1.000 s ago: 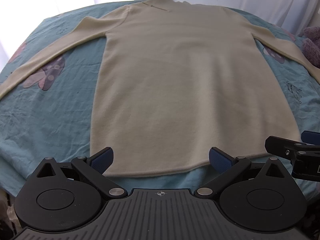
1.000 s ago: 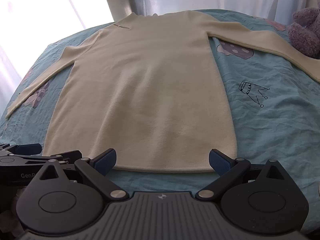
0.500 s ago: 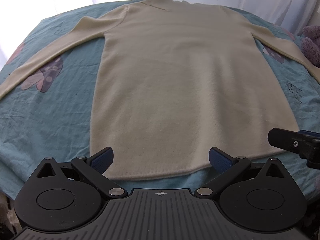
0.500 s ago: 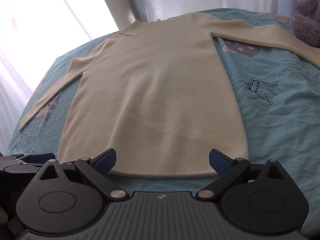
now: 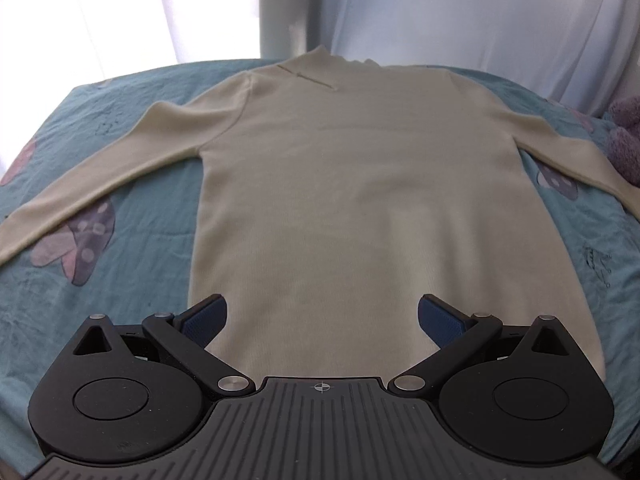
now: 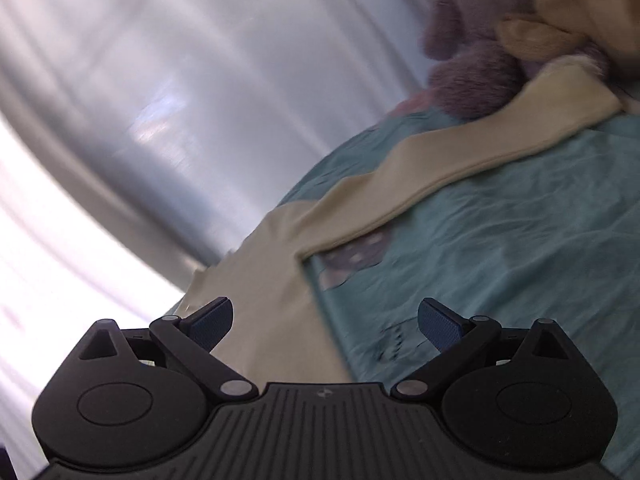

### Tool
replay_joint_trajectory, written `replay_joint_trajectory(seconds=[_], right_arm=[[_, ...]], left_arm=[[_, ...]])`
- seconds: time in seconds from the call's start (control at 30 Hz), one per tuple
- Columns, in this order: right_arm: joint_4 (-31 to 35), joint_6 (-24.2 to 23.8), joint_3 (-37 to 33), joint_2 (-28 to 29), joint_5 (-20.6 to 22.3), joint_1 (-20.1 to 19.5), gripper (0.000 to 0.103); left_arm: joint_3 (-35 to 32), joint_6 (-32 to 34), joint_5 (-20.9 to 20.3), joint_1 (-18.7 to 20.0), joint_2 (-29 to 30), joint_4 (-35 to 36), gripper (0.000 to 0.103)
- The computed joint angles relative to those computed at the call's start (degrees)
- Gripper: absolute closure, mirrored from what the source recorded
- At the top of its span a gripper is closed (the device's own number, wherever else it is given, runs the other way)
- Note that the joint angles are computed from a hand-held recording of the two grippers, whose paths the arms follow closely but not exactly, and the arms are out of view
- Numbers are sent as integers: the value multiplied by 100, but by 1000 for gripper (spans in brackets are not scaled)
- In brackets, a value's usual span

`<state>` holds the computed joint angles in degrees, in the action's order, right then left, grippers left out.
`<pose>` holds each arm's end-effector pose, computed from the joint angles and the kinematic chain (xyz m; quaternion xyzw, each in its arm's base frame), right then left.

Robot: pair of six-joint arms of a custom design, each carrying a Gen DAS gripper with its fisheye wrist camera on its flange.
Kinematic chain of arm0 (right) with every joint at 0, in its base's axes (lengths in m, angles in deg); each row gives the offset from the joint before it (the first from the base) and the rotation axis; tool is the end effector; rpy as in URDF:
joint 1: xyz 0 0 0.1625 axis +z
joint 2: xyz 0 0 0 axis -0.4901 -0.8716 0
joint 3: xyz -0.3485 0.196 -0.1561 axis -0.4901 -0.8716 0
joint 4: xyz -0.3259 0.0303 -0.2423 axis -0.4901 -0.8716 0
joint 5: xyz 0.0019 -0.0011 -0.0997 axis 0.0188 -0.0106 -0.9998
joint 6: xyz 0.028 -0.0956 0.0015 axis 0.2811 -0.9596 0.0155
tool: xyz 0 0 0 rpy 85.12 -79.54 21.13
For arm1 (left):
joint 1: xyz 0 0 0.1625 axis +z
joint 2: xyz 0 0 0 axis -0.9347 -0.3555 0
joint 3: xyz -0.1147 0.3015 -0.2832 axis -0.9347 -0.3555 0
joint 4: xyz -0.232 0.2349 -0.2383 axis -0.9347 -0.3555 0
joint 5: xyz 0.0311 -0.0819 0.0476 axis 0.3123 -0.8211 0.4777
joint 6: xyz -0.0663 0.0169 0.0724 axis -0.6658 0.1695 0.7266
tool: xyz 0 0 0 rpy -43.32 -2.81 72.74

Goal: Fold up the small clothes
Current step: 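Grasp the sleeve cuff near the teddy bear with the right gripper and lift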

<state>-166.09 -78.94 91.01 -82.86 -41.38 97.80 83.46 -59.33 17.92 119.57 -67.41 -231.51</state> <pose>-0.0905 -0.6061 0.3099 -0.1406 -0.8232 0.5438 0.0828 -0.2932 -0.6869 -0.0097 0.1461 0.8851 -0.2572 0.3593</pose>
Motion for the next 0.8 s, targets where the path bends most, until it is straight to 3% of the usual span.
replay_joint_trajectory(seconds=[0.07, 0.13, 0.23, 0.3, 0.37, 0.57, 0.63, 0.7, 0.8], right_arm=[[140, 792, -423, 97, -211, -155, 6], [141, 1452, -798, 243, -510, -257, 20], [592, 2110, -1333, 373, -838, -387, 36], [835, 2451, -1618, 467, -1106, -454, 57], [779, 2817, -1812, 617, -1241, -537, 61], [375, 3155, -2117, 794, -588, -924, 69], [388, 3260, -2258, 839, -509, -1003, 74], [448, 3182, -2400, 893, -506, -1050, 88], [472, 2985, -2483, 937, -516, -1091, 96]], left_arm=[[-214, 186, -50, 120, 105, -157, 0], [-399, 232, -112, 256, 183, -134, 0], [-624, 158, -206, 453, 274, 58, 0], [-710, 100, -223, 538, 327, 197, 0], [-810, 111, -212, 592, 409, 300, 0], [-977, -268, -74, 619, 565, 620, 0], [-974, -261, 47, 591, 613, 559, 0], [-959, -229, 105, 580, 640, 474, 0], [-903, -254, 86, 580, 624, 398, 0]])
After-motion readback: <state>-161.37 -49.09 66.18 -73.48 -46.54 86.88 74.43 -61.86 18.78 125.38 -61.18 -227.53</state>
